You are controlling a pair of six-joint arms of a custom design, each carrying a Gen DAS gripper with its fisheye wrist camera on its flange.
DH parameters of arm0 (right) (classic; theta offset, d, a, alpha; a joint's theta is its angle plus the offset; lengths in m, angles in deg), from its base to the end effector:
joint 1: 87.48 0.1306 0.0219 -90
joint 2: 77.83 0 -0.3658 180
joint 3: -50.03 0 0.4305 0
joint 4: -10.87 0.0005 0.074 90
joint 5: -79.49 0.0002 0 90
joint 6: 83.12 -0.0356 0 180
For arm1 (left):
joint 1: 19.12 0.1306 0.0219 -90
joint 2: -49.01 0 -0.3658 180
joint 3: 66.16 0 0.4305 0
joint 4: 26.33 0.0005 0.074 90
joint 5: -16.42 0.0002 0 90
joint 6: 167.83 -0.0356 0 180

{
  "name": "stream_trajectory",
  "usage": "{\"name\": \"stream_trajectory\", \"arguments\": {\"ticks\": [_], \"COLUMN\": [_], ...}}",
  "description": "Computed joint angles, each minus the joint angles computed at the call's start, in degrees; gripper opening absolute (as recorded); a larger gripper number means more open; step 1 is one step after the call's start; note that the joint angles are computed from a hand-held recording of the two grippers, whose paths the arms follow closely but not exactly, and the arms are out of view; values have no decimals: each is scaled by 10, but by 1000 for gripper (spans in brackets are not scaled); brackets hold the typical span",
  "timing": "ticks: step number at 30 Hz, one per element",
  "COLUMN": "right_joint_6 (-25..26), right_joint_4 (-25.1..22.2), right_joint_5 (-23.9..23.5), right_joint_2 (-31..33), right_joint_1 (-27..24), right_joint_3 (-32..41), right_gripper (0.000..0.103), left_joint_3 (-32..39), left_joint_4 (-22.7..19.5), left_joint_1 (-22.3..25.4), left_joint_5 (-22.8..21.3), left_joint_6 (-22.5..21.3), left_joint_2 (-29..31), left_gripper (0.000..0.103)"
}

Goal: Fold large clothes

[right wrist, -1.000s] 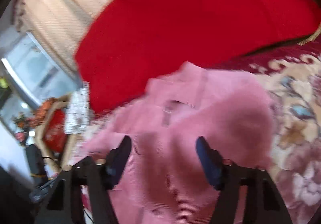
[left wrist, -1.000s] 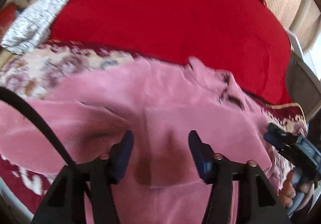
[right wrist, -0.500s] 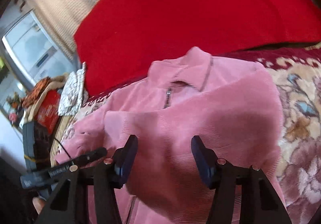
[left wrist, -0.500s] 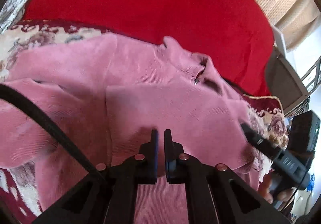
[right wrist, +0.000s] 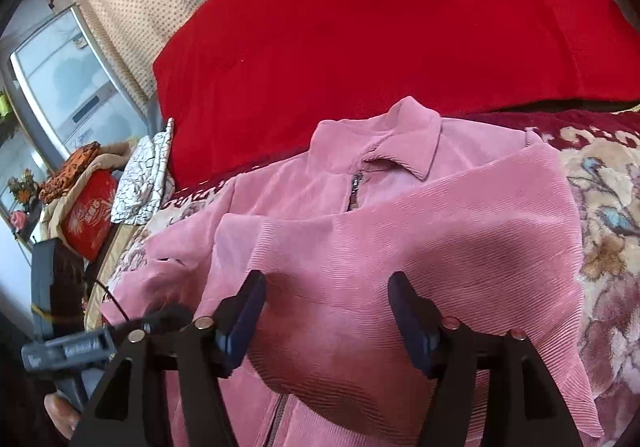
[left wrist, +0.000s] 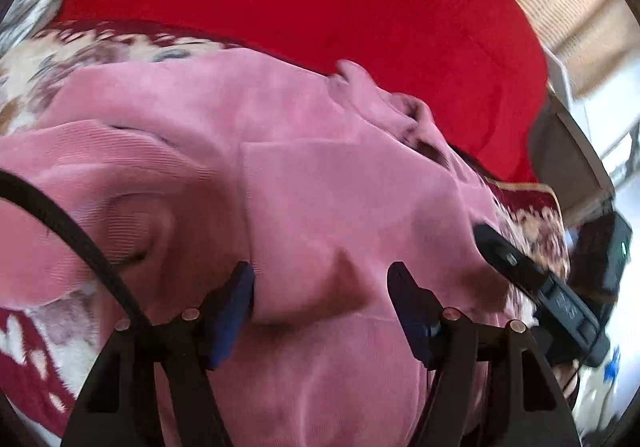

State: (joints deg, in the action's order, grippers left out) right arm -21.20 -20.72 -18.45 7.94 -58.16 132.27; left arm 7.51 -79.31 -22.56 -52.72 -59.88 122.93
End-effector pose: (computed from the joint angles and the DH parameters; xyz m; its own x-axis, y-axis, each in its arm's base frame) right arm 0.4459 0.2555 0.4059 -0.7172 0.1319 -0.6843 -0.2787 0.8457 0.4551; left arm 0.4136 -0.0381 0.3942 -0.8435 -0.2378 -0.4816 0.0093 0.8900 -0.4558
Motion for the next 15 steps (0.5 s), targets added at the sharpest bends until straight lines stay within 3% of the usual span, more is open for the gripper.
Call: {"name": "stream_trajectory", "arguments": {"ticks": [2, 3, 4, 6, 11, 15], "right_joint_6": [-3, -3, -3, 0, -11, -23], "right_joint_4": [-6, -7, -7, -1, 8, 15], "right_joint_5": [0, -1, 0, 7, 24, 26], "right_joint_2": [6, 8, 8, 5, -2, -9], "right_joint_1": [-1, -1, -1, 0, -4, -7], "right_joint_3": [4, 5, 5, 1, -5, -10], "right_gripper": [68, 68, 68, 68, 74, 74], "left_joint_3": [-2, 1, 2, -1, -16, -20], "left_joint_4": [13, 12, 12, 24, 75, 79], "left_joint_1": [-11, -12, -10, -2, -3, 14], "left_joint_5": [-16, -16, -12, 0, -34, -47], "left_joint_6": [-10, -14, -12, 4, 6, 6], "left_joint_2": [-2, 3, 9, 11, -23, -43], "left_gripper": [47, 19, 7, 7, 5, 5]}}
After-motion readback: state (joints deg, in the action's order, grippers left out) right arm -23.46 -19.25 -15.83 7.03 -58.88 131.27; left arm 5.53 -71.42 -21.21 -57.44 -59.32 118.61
